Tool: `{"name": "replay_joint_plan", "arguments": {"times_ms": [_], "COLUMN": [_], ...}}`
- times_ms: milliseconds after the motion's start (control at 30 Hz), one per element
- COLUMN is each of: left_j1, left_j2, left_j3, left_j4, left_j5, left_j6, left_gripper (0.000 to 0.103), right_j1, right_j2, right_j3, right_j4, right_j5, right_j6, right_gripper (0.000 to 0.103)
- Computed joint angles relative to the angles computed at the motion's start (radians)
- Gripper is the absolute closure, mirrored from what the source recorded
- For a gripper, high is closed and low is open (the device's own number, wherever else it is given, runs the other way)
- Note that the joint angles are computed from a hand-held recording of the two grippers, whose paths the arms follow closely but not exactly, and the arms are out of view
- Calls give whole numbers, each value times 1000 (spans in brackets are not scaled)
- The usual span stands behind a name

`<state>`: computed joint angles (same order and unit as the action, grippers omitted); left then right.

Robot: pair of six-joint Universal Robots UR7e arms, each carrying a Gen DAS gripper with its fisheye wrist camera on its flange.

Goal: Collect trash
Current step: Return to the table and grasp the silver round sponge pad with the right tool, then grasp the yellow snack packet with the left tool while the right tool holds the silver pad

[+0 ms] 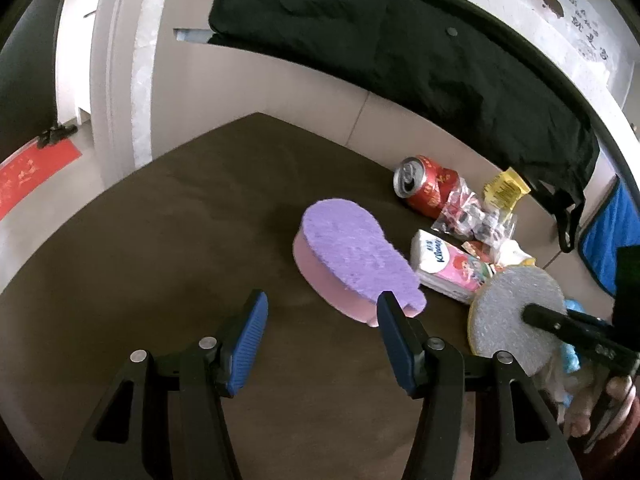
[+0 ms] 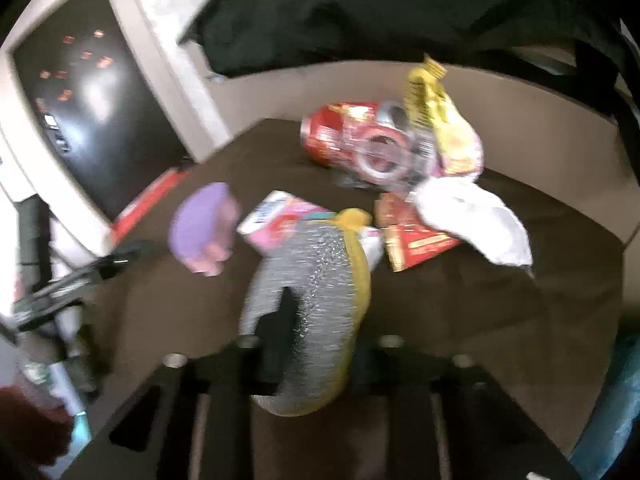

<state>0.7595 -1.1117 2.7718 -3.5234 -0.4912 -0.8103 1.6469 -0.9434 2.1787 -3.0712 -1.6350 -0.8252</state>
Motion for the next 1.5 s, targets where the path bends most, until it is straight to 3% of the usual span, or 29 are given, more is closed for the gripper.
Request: {"name": "replay_joint_plan", "arguments": {"times_ms": [233,433,600,700,967,1200,1333,1500], "left_j1": [110,182,197,187,115,88,60,62], "left_j2": [10,27,59,76,147,217,252,275], "left_j3": [-85,-149,-205,-251,-331,-380,-410,-443], "left_j4": [-80,-57,-63,-60,-95,-161,-149,-147], "left_j5": [-114,-116,-151,-185,-169,-224,-173,-177], "left_j6": [19,-74,-17,39,183,319,356,366], "left_gripper": [44,44,44,44,44,44,44,44], "right_j1": [-12,-48,-90,-112,-143,-164,-181,-196], "right_j2": [-60,-97,-118,-129,-133,-129,-131,-131], "right_j3": [68,104,113,116,122,116,113,113], "right_j4": [-133,-203,-213,-197,-184,-164,-150,-149], "right_j5": [-24,-25,-10,7,37,65,84,101], "right_j6": [-51,-81,-89,-74,-53,-36,-36,-28], "right_gripper": [89,89,89,89,88,87,87,87]}}
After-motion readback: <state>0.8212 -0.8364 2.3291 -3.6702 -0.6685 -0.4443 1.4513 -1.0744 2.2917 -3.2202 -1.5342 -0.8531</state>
